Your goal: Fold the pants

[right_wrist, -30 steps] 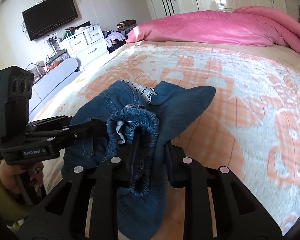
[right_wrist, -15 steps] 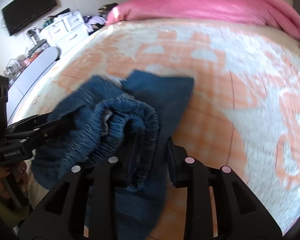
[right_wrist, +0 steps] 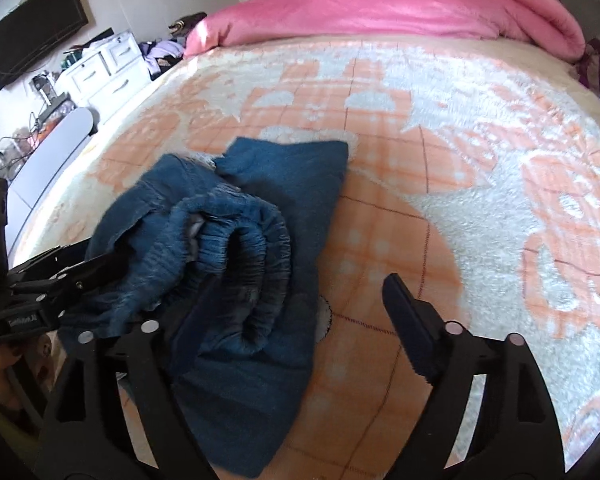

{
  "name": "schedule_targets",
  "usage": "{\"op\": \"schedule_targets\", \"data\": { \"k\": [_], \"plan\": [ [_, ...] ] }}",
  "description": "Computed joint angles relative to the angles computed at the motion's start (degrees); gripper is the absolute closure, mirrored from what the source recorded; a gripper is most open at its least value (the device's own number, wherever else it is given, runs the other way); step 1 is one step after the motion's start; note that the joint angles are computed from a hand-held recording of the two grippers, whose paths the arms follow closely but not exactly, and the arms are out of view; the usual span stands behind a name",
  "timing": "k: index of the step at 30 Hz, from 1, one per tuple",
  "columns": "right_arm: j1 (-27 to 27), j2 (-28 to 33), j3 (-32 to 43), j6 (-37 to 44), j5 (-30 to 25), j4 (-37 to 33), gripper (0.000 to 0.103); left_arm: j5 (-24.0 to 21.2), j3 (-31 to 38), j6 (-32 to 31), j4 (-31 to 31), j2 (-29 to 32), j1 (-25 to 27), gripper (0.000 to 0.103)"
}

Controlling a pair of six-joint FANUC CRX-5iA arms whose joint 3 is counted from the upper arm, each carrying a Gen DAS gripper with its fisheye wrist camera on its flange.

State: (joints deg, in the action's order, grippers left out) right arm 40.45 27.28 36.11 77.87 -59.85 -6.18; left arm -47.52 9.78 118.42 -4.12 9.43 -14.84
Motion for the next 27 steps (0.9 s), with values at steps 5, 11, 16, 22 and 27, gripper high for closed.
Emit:
{"op": "schedule_targets", "data": {
  "k": [5,11,16,22,27],
  "plan": [
    [1.21,-5.56,-6.72,-2.4,6.17,3.14,0.01,-0.38,0.31,2.26,-2.15,-1.87,-0.94,0.011],
    [2.2,-10.16,-11.78,-5.76,10.61,6.72,0.009,-2.35,2.0,5.23,-6.86,-3.97,-3.19,0.005],
    [3.37,-13.47,-15.87,-7.28,13.51,10.81,0.009,-3.38,2.37,5.08,-7.81,-5.38,-4.29,0.004],
    [4.22,-17.16,-20.12,-8.29,16.19,12.97,0.009,-4.47,2.59,6.34,-10.17,-6.93,-6.26,0.004],
    [5.2,-19.35,-23.64,-10.35,17.92,16.38,0.009,-5.55,3.1,7.8,-13.53,-8.16,-8.47,0.004]
  ]
}}
